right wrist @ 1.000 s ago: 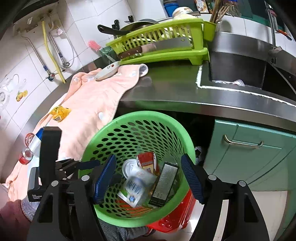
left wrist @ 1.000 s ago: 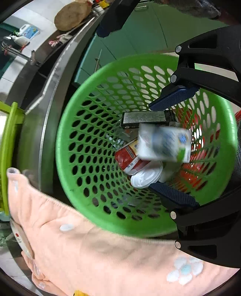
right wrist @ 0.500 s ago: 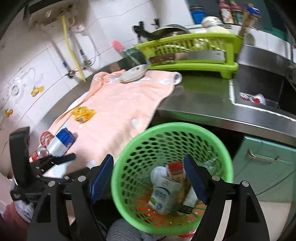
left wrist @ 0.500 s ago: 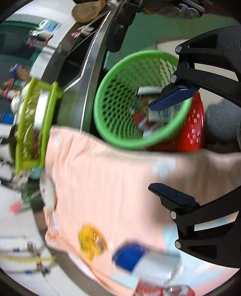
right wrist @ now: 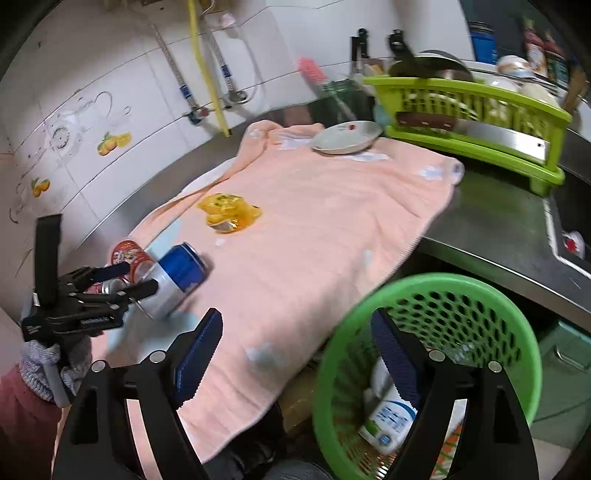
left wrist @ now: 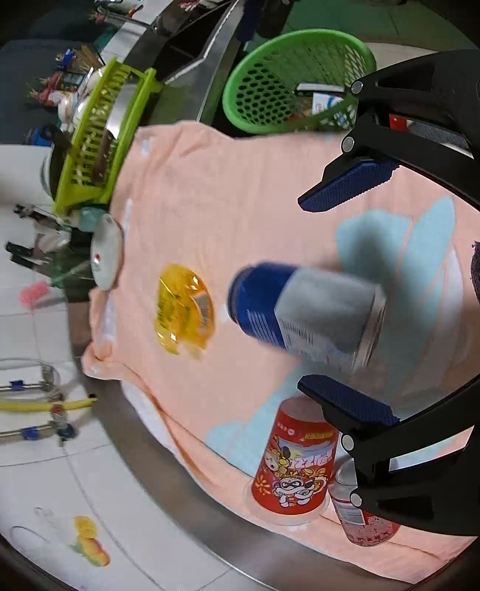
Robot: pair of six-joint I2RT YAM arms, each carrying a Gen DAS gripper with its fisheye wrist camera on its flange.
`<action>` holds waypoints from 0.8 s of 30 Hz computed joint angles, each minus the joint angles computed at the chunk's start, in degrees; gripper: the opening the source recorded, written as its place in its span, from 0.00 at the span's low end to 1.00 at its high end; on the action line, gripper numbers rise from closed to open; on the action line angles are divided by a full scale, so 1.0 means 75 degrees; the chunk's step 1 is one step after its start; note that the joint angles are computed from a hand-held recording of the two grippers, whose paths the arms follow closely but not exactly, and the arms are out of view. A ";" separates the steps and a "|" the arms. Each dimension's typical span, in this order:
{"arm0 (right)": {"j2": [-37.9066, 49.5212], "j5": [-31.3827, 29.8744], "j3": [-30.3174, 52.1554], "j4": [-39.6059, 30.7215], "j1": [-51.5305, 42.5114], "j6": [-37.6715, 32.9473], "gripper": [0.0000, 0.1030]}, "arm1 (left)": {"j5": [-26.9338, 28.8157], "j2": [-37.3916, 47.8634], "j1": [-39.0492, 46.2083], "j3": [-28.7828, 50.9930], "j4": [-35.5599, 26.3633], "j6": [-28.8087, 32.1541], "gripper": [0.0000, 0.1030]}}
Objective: Collect trash
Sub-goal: 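Grasp the blue-white milk can with the left gripper while the right gripper grasps the yellow wrapper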
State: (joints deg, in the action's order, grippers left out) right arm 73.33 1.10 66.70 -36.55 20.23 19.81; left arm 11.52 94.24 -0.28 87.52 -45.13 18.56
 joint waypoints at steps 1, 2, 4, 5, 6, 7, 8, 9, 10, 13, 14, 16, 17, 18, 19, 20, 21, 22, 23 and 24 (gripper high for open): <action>0.0139 0.0034 0.0114 0.0008 0.0050 -0.0010 0.78 | -0.0032 0.0163 0.0032 0.0102 -0.0037 0.0116 0.86; 0.0327 0.0040 0.0254 0.0040 0.0111 -0.0025 0.78 | -0.0083 0.0261 0.0023 0.0153 -0.0027 0.0132 0.86; 0.0632 -0.0026 0.0478 0.0058 0.0126 -0.0069 0.78 | 0.0002 0.0547 0.0077 0.0382 -0.0222 0.0293 0.86; 0.0751 -0.0038 0.0560 0.0064 0.0139 -0.0081 0.78 | 0.0000 0.0700 0.0096 0.0510 -0.0303 0.0340 0.86; 0.0899 -0.0056 0.0666 0.0072 0.0146 -0.0115 0.78 | -0.0007 0.0860 0.0107 0.0659 -0.0397 0.0391 0.86; 0.1068 -0.0056 0.0773 0.0099 0.0162 -0.0154 0.78 | -0.0008 0.0918 0.0104 0.0686 -0.0422 0.0406 0.86; 0.1202 -0.0063 0.0856 0.0126 0.0176 -0.0175 0.78 | 0.0002 0.1024 0.0103 0.0744 -0.0441 0.0407 0.86; 0.1389 -0.0102 0.0986 0.0136 0.0174 -0.0218 0.78 | -0.0046 0.1140 0.0080 0.0829 -0.0497 0.0434 0.86; 0.1565 -0.0120 0.1111 0.0142 0.0173 -0.0258 0.79 | -0.0093 0.1219 0.0060 0.0878 -0.0517 0.0439 0.86; 0.2038 -0.0197 0.1495 0.0130 0.0160 -0.0398 0.78 | 0.0011 0.1432 0.0086 0.1041 -0.0638 0.0512 0.85; 0.2194 -0.0209 0.1620 0.0141 0.0160 -0.0438 0.78 | 0.0037 0.1446 0.0092 0.1036 -0.0611 0.0515 0.85; 0.2492 -0.0261 0.1878 0.0131 0.0161 -0.0519 0.79 | 0.0224 0.1522 0.0136 0.1083 -0.0642 0.0549 0.74; 0.2577 -0.0312 0.1948 0.0134 0.0136 -0.0556 0.79 | 0.0325 0.1591 0.0167 0.1162 -0.0707 0.0560 0.70; 0.2717 -0.0375 0.2071 0.0144 0.0127 -0.0591 0.78 | 0.0425 0.1614 0.0199 0.1168 -0.0695 0.0553 0.69; 0.2814 -0.0405 0.2162 0.0141 0.0129 -0.0614 0.78 | 0.0485 0.1579 0.0229 0.1097 -0.0606 0.0546 0.68; 0.2919 -0.0421 0.2262 0.0143 0.0144 -0.0640 0.78 | 0.0506 0.1547 0.0236 0.1040 -0.0543 0.0557 0.68; 0.3049 -0.0421 0.2402 0.0130 0.0160 -0.0683 0.78 | 0.0507 0.1462 0.0245 0.0909 -0.0434 0.0588 0.68; 0.3168 -0.0440 0.2528 0.0116 0.0175 -0.0743 0.78 | 0.0494 0.1362 0.0254 0.0771 -0.0325 0.0612 0.68; 0.3279 -0.0460 0.2651 0.0112 0.0191 -0.0794 0.78 | 0.0496 0.1312 0.0267 0.0723 -0.0294 0.0617 0.68; 0.3407 -0.0480 0.2794 0.0113 0.0202 -0.0819 0.78 | 0.0544 0.1249 0.0309 0.0678 -0.0294 0.0620 0.68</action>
State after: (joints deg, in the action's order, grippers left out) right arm 98.88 -2.50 87.66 -35.70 21.74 13.67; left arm 15.60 103.61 2.04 92.61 -47.33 23.20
